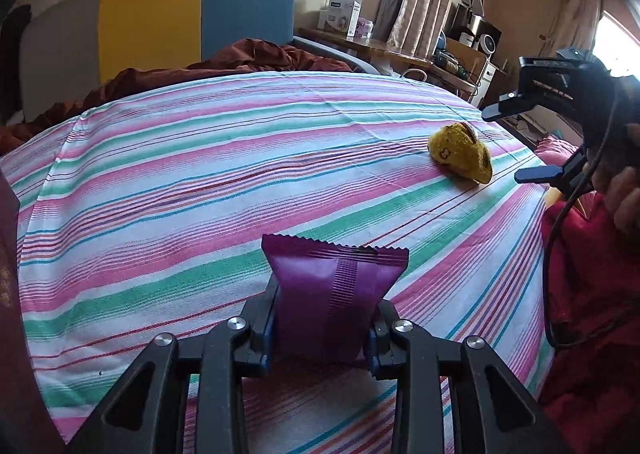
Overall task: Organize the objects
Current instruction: 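Grasp the purple packet with the left tool while the right tool grasps the yellow knit hat, then carry the purple packet over the gold tray and open the left tool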
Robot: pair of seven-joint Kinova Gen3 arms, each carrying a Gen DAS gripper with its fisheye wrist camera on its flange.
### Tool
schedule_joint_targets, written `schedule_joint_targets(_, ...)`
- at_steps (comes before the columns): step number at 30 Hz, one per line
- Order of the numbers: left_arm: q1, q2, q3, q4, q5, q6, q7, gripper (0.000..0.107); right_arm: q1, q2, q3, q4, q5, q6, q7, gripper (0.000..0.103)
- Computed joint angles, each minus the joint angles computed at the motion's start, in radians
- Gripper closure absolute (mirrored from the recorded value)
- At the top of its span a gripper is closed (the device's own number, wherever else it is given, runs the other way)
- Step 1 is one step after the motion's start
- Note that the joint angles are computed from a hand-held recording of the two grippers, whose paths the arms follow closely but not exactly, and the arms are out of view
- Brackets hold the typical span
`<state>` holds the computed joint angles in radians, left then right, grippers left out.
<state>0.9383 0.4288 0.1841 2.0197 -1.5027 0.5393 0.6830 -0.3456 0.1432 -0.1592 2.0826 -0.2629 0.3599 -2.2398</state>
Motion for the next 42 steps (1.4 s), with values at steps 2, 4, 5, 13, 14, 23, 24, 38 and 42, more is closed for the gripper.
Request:
schedule_joint_targets(2, -0.003, 0.000, -0.004, 0.006, -0.027, -0.010, 0.028, 0.074, -0.093, 0.026, 0.080, -0.048, 0.081, 0.030, -0.036, 0.019)
schedule_joint_targets(4, -0.008, -0.002, 0.003, 0.011, -0.039, -0.008, 0.039, 0.074, -0.185, 0.073, 0.161, -0.115, 0.163, 0.082, -0.105, 0.019)
schedule_joint_targets(5, -0.009, -0.001, 0.006, 0.012, -0.042, -0.005, 0.042, 0.073, -0.232, 0.102, 0.198, -0.142, 0.203, 0.097, -0.144, 0.019)
schedule_joint_targets(13, -0.031, 0.000, 0.035, 0.024, -0.087, 0.003, 0.089, 0.071, -0.309, 0.230, 0.218, -0.274, 0.378, 0.252, -0.199, 0.045)
schedule_joint_targets(14, -0.034, 0.000, 0.038, 0.025, -0.090, 0.004, 0.093, 0.071, -0.306, 0.227, 0.211, -0.271, 0.372, 0.242, -0.174, 0.048)
schedule_joint_targets(23, -0.045, 0.000, 0.055, 0.029, -0.100, 0.012, 0.103, 0.071, -0.133, 0.253, -0.090, -0.324, 0.305, 0.211, 0.190, 0.050)
schedule_joint_targets(24, -0.044, 0.001, 0.057, 0.027, -0.094, 0.016, 0.096, 0.071, -0.100, 0.254, -0.129, -0.319, 0.283, 0.198, 0.230, 0.050)
schedule_joint_targets(38, -0.019, 0.009, 0.035, 0.009, -0.039, 0.029, 0.030, 0.071, -0.273, 0.308, -0.023, -0.389, 0.280, 0.286, 0.400, 0.050)
schedule_joint_targets(42, -0.008, 0.010, 0.029, -0.002, -0.005, 0.036, -0.003, 0.070, -0.246, 0.310, -0.033, -0.381, 0.247, 0.273, 0.428, 0.049)
